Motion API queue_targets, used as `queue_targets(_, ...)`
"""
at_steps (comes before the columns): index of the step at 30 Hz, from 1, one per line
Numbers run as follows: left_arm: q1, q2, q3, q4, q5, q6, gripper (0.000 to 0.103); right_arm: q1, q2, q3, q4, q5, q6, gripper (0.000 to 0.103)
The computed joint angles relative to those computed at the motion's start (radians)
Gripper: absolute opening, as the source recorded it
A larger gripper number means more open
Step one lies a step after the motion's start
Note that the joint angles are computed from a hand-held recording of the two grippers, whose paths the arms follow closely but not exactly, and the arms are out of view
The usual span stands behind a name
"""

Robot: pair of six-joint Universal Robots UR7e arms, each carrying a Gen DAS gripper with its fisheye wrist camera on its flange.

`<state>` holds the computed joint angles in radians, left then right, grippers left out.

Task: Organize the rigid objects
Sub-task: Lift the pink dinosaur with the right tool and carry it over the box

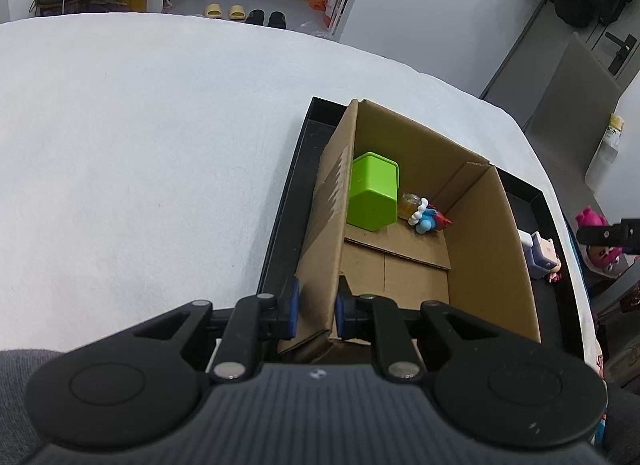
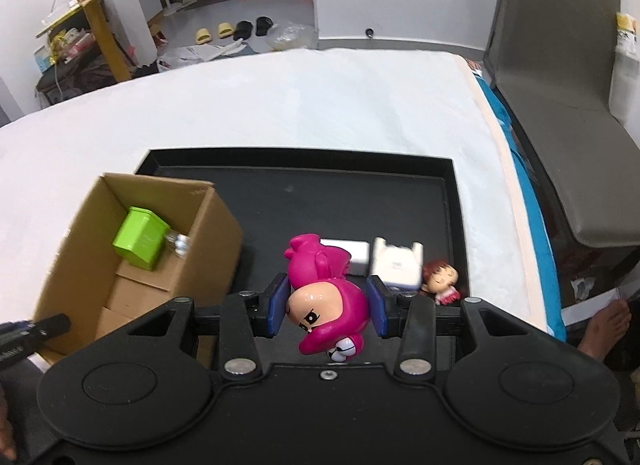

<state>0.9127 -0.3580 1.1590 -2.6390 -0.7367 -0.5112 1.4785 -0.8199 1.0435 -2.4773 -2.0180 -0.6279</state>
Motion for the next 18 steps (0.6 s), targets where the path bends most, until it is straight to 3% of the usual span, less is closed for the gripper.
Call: queue_targets(18, 0.007, -0.008, 0.016, -0.041, -0.025, 0.004, 0.017, 0.062, 0.037, -0.016, 0.097, 0.059, 0.049, 0.041)
